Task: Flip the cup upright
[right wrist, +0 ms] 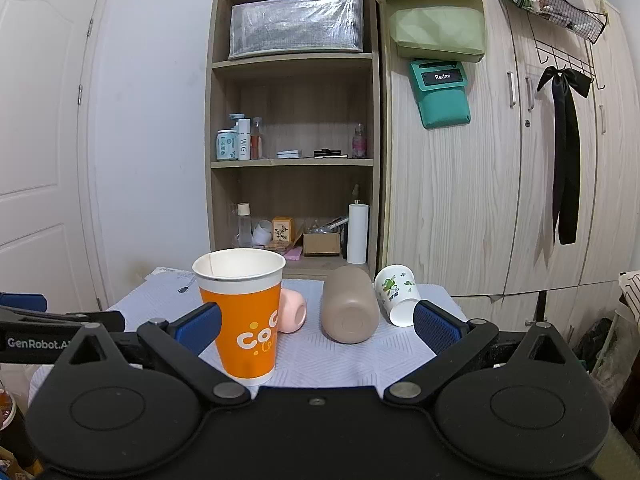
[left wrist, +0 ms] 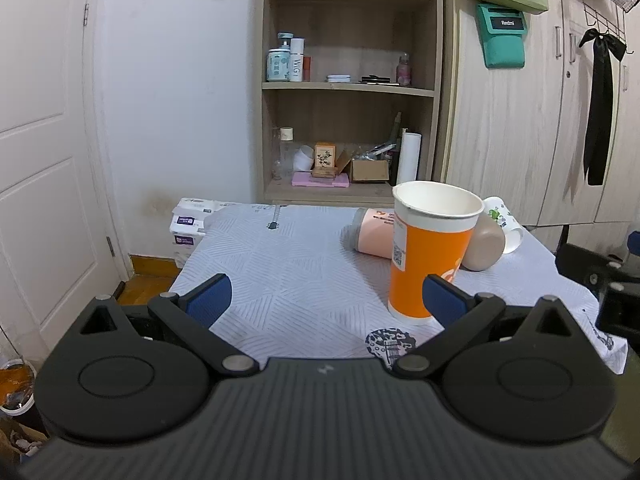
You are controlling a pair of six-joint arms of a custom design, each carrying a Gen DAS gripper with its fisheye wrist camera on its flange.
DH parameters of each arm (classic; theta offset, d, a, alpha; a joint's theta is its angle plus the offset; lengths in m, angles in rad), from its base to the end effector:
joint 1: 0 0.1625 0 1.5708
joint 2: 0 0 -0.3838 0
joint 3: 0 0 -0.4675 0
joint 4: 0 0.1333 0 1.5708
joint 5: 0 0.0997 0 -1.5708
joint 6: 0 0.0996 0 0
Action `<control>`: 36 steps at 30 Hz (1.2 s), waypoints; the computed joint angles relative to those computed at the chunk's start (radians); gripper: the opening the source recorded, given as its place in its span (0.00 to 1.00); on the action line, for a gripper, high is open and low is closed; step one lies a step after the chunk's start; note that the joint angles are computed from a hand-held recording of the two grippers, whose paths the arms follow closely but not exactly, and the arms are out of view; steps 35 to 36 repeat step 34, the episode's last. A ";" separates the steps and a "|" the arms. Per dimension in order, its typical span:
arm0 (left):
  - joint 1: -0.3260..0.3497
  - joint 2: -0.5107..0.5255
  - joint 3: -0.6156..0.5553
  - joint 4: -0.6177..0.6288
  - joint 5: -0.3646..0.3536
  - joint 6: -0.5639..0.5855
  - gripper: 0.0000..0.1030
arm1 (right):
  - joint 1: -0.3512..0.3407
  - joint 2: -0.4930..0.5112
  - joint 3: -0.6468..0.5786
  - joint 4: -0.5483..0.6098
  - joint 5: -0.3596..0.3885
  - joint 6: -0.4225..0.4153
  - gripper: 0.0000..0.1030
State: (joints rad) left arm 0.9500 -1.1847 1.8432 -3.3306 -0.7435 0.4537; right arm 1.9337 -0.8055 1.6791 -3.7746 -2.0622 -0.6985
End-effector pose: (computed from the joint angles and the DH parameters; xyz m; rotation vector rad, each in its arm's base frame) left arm -0.1923 -0.6241 0.2904 0.5800 2.0638 -1.3423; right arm 0.3203 -0.6005 0.1568 0.6856 -1.9600 1.4902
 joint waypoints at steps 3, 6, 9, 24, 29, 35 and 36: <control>-0.003 0.003 0.000 -0.013 0.006 0.019 1.00 | 0.001 0.000 0.001 -0.001 -0.001 -0.002 1.00; -0.004 0.001 0.001 -0.012 0.004 0.027 1.00 | 0.001 0.001 0.001 -0.002 -0.001 -0.002 1.00; -0.006 -0.002 0.005 -0.012 0.001 0.026 1.00 | 0.002 0.000 0.001 -0.001 -0.002 -0.003 1.00; -0.012 0.010 0.008 -0.082 0.005 0.091 1.00 | 0.002 -0.001 0.002 0.005 -0.005 -0.005 1.00; -0.011 0.010 0.007 -0.084 0.002 0.092 1.00 | 0.002 0.001 -0.001 0.007 -0.010 -0.004 1.00; -0.012 0.009 0.009 -0.081 0.003 0.088 1.00 | 0.002 0.003 -0.001 0.003 -0.010 -0.006 1.00; -0.012 0.009 0.009 -0.081 0.003 0.088 1.00 | 0.002 0.003 -0.001 0.003 -0.010 -0.006 1.00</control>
